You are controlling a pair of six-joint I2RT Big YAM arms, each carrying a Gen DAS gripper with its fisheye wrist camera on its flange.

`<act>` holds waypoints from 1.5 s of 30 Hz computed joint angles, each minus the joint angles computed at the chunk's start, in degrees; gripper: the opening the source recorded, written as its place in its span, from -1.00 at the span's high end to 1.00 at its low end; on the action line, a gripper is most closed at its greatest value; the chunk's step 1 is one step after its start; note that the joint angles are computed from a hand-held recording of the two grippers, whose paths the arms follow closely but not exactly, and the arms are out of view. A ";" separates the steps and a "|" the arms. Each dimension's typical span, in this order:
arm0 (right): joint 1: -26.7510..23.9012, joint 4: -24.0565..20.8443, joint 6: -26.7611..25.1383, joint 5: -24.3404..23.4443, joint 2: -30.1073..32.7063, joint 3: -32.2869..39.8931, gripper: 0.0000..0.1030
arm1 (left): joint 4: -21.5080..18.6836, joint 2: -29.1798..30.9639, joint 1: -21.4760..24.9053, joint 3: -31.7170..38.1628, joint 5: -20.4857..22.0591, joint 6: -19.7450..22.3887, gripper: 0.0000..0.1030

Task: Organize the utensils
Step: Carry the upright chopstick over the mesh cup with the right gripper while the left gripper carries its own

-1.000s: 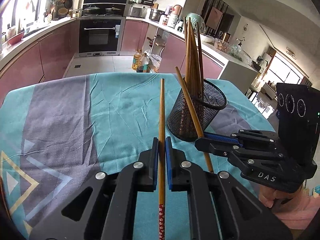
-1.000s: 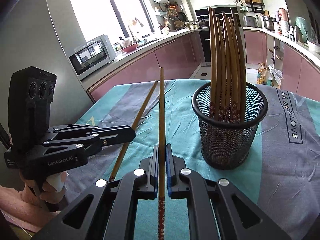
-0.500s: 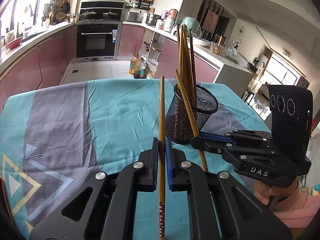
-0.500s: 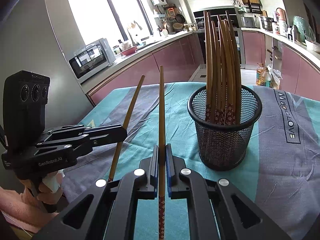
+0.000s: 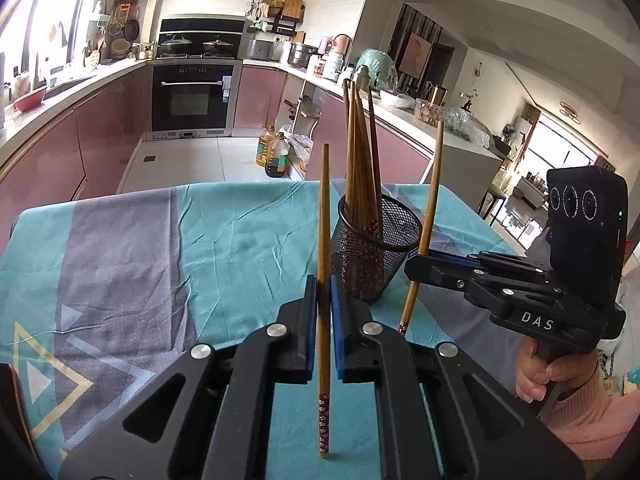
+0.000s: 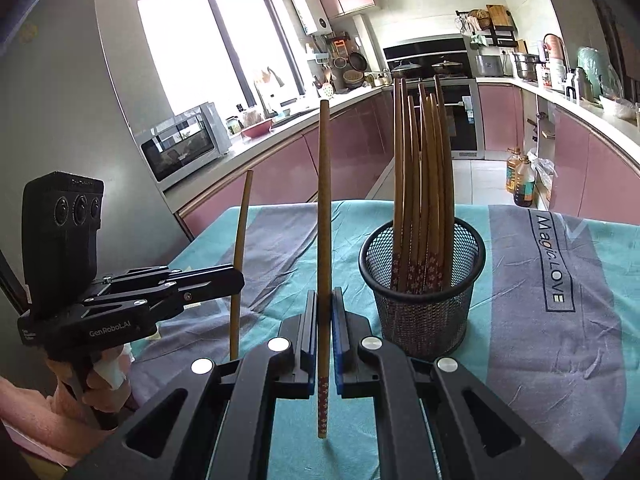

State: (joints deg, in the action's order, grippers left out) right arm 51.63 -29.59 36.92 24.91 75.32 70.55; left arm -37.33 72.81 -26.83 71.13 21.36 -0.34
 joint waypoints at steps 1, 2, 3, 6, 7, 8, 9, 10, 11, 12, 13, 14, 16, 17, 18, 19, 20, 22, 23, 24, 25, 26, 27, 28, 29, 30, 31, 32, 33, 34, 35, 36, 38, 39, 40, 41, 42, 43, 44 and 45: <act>0.02 0.03 -0.18 0.17 -0.12 -0.02 0.89 | 0.03 -0.05 -0.10 0.05 -0.16 0.00 0.85; 0.00 0.04 -0.30 0.25 -0.27 -0.07 0.89 | 0.05 -0.06 -0.20 0.10 -0.30 0.02 0.85; 0.05 0.05 -0.37 0.38 -0.36 -0.09 0.89 | 0.06 0.02 -0.29 0.25 -0.44 0.01 0.86; 0.07 0.04 -0.80 0.70 -0.81 -0.19 0.89 | 0.26 -0.33 -0.45 0.08 -0.58 0.05 0.85; 0.10 0.09 -0.88 0.85 -0.98 -0.30 0.89 | 0.28 -0.29 -0.48 0.20 -0.58 0.06 0.86; 0.12 0.01 -0.96 0.96 -0.94 -0.11 0.89 | 0.31 -0.45 -0.50 0.16 -0.58 0.04 0.86; 0.14 -0.04 -1.07 1.17 -1.05 -0.08 0.89 | 0.33 -0.58 -0.50 0.16 -0.53 0.01 0.86; 0.17 -0.05 -1.23 1.42 -1.22 -0.08 0.89 | 0.32 -0.61 -0.49 0.29 -0.46 0.00 0.86; 0.30 -0.04 -1.29 1.68 -1.26 0.00 0.89 | 0.33 -0.68 -0.49 0.36 -0.45 0.01 0.86; 0.33 -0.01 -1.49 1.88 -1.39 0.04 0.89 | 0.36 -0.77 -0.48 0.41 -0.40 0.08 0.86; 0.36 0.00 -1.65 2.14 -1.48 0.06 0.89 | 0.40 -0.87 -0.49 0.43 -0.38 0.16 0.86; 0.41 0.02 -1.77 2.39 -1.68 -0.02 0.89 | 0.43 -0.86 -0.49 0.56 -0.37 0.20 0.86; 0.37 0.02 -2.03 2.68 -1.95 0.03 0.89 | 0.55 -1.03 -0.43 0.64 -0.16 0.29 0.86; 0.33 -0.02 -2.17 2.85 -1.99 0.13 0.89 | 0.64 -1.08 -0.34 0.69 0.05 0.35 0.86; 0.29 0.01 -2.24 3.04 -2.11 0.11 0.89 | 0.74 -1.03 -0.35 0.83 0.07 0.31 0.86; 0.17 0.03 -2.29 3.06 -2.22 0.13 0.89 | 0.83 -1.06 -0.34 0.92 0.11 0.30 0.86; 0.13 0.04 -2.34 3.18 -2.25 0.19 0.89 | 0.86 -1.10 -0.30 0.99 0.25 0.28 0.85; 0.02 0.14 -2.51 3.41 -2.51 0.07 0.89 | 0.85 -1.13 -0.18 1.09 0.50 0.22 0.85; -0.01 0.20 -2.53 3.48 -2.62 -0.01 0.89 | 0.88 -1.16 -0.14 1.11 0.54 0.17 0.86; -0.02 0.17 -2.55 3.61 -2.69 -0.01 0.89 | 0.92 -1.14 -0.13 1.15 0.59 0.19 0.86; -0.06 0.12 -2.61 3.73 -2.78 -0.01 0.89 | 0.91 -1.08 -0.12 1.25 0.67 0.16 0.86; -0.12 0.12 -2.60 3.75 -2.88 -0.07 0.89 | 0.94 -1.03 -0.08 1.31 0.76 0.14 0.86; -0.08 0.14 -2.56 3.89 -2.95 -0.12 0.89 | 0.96 -1.01 -0.07 1.36 0.83 0.13 0.86; -0.09 0.15 -2.58 4.08 -3.07 -0.16 0.89 | 0.95 -0.95 -0.04 1.43 0.96 0.14 0.86; 0.11 0.20 -2.52 4.36 -3.24 -0.33 0.89 | 1.00 -0.76 -0.01 1.56 1.04 0.19 0.86; 0.11 0.22 -2.53 4.45 -3.36 -0.39 0.89 | 1.05 -0.71 -0.04 1.64 0.97 0.22 0.86; 0.12 0.22 -2.56 4.61 -3.46 -0.43 0.89 | 1.07 -0.63 -0.07 1.75 0.85 0.22 0.86; 0.11 0.24 -2.62 4.72 -3.58 -0.48 0.89 | 1.06 -0.52 -0.08 1.90 0.81 0.21 0.86; 0.11 0.25 -2.69 4.83 -3.68 -0.52 0.89 | 1.15 -0.45 -0.09 1.98 0.73 0.20 0.86; 0.10 0.20 -2.70 4.97 -3.76 -0.54 0.89 | 1.22 -0.43 -0.11 2.02 0.65 0.21 0.86; 0.02 0.21 -2.70 5.01 -3.77 -0.51 0.89 | 1.23 -0.42 -0.15 2.11 0.57 0.22 0.86; -0.03 0.16 -2.71 5.06 -3.84 -0.47 0.89 | 1.27 -0.41 -0.22 2.19 0.43 0.26 0.86; 0.01 0.16 -2.84 5.36 -4.07 -0.54 0.89 | 1.37 -0.37 -0.33 2.30 0.22 0.38 0.86; 0.07 0.09 -2.79 5.54 -4.10 -0.47 0.89 | 1.43 -0.35 -0.38 2.37 0.14 0.43 0.86; 0.02 0.09 -2.83 5.60 -4.19 -0.48 0.89 | 1.55 -0.40 -0.46 2.37 -0.03 0.48 0.86; -0.05 0.07 -2.90 5.62 -4.25 -0.46 0.89 | 1.64 -0.44 -0.52 2.38 -0.17 0.53 0.86; -0.09 0.06 -2.93 5.65 -4.31 -0.44 0.89 | 1.73 -0.41 -0.54 2.45 -0.24 0.55 0.86; -0.14 0.08 -2.98 5.66 -4.39 -0.45 0.89 | 1.81 -0.36 -0.58 2.48 -0.27 0.57 0.86; -0.16 0.07 -3.10 5.72 -4.43 -0.42 0.89 | 1.85 -0.45 -0.62 2.43 -0.32 0.59 0.86; -0.16 -0.03 -3.21 5.86 -4.49 -0.35 0.89 | 1.85 -0.47 -0.67 2.47 -0.32 0.63 0.86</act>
State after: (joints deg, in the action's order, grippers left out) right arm 51.47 -29.62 33.71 30.77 70.83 70.19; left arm -35.48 72.34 -27.50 73.60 21.04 0.28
